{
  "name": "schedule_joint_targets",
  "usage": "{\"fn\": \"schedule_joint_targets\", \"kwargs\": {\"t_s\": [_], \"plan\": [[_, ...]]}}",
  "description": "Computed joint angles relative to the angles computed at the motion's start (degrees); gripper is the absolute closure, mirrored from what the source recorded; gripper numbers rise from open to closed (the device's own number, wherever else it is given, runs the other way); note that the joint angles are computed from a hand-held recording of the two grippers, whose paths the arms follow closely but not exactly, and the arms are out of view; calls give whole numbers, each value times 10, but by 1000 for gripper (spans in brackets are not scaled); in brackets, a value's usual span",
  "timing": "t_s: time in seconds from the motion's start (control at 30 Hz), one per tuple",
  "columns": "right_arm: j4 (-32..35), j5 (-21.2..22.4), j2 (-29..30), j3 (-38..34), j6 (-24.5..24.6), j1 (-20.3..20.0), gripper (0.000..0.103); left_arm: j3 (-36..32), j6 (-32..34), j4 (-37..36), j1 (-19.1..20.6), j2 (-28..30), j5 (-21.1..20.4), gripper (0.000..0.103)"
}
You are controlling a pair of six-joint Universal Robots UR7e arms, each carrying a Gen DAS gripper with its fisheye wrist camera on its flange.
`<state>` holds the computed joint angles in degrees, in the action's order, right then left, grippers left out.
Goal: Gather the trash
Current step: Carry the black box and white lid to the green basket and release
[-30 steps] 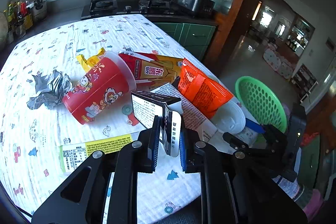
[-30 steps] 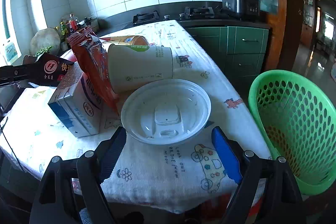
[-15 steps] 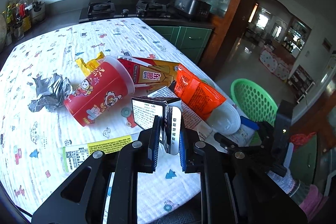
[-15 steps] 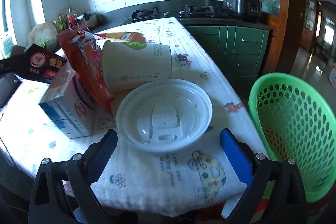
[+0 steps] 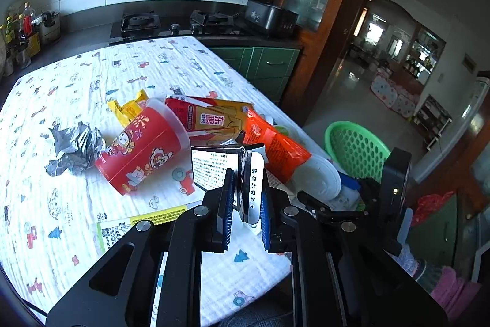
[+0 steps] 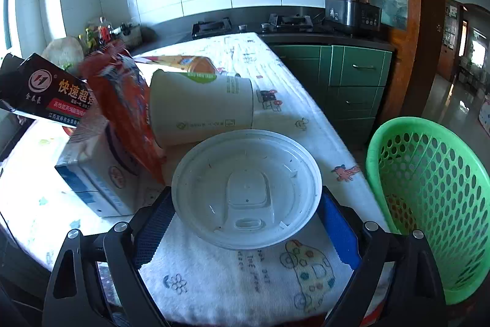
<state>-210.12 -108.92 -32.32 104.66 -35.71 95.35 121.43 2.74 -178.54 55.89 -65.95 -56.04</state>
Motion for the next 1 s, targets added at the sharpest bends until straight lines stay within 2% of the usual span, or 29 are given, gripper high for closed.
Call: {"fn": "schedule_joint_targets", "kwargs": {"t_s": [0.23, 0.37, 0.43, 0.5, 0.7, 0.8, 1.0], "plan": [[-36, 26, -27, 40, 9, 0, 15, 6, 21, -14, -29, -11, -10, 89], [-65, 34, -45, 65, 13, -2, 15, -7, 24, -4, -38, -7, -38, 89], [-83, 30, -53, 76, 16, -6, 15, -19, 33, 0, -41, 4, -54, 89], [-96, 23, -62, 84, 19, -12, 15, -37, 34, 8, -39, 18, -86, 89], [-128, -10, -91, 105, 34, -43, 15, -100, 43, 30, -37, 86, -149, 89], [-138, -22, -103, 111, 45, -61, 15, -124, 49, 32, -40, 116, -159, 89], [-139, -43, -116, 111, 61, -94, 15, -184, 49, 70, -28, 169, -219, 89]]}}
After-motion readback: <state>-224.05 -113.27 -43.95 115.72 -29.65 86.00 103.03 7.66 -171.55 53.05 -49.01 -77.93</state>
